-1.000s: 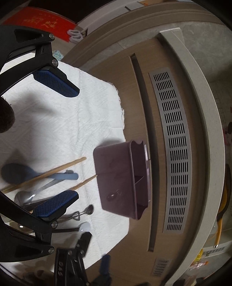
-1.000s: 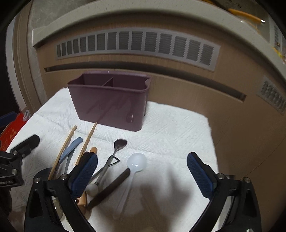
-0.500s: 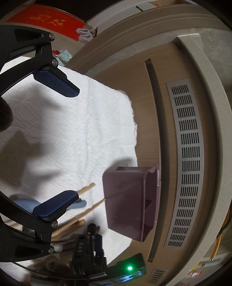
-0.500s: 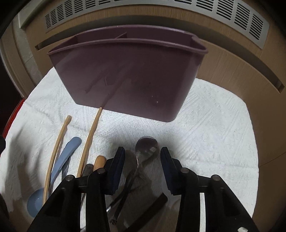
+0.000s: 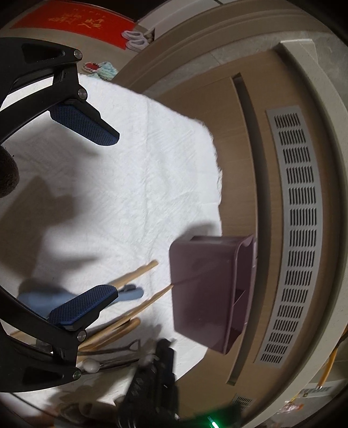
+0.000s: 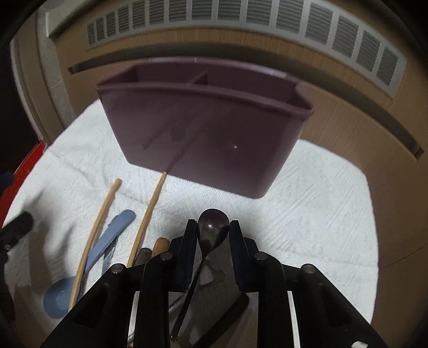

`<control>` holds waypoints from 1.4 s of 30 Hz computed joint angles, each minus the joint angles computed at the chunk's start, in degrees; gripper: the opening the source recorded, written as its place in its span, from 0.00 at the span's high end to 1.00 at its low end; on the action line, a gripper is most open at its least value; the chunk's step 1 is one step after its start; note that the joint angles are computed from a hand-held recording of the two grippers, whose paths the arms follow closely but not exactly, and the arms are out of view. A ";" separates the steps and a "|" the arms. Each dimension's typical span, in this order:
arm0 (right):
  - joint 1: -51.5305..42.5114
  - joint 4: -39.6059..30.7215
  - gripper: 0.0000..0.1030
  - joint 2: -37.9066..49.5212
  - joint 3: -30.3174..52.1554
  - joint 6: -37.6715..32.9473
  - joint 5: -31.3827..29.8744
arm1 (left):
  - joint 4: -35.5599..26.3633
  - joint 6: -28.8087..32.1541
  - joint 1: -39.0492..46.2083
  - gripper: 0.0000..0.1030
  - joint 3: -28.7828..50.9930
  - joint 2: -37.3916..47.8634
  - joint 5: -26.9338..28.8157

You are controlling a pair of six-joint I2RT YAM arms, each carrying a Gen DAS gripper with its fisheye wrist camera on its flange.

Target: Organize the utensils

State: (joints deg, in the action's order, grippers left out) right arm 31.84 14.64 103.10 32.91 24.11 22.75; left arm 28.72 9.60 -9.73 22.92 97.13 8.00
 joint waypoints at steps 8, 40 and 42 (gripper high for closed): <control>0.57 -2.11 0.96 -22.86 -13.47 -0.34 -0.28 | -8.57 -6.63 -8.65 0.00 3.42 -2.04 -1.32; -4.08 1.03 0.56 7.75 1.75 7.42 -0.01 | 3.98 -8.79 -3.20 0.00 -1.25 0.39 -6.06; -3.26 1.61 0.73 6.84 0.80 4.46 -0.23 | 3.91 -8.71 -2.74 0.00 -1.25 0.52 -4.93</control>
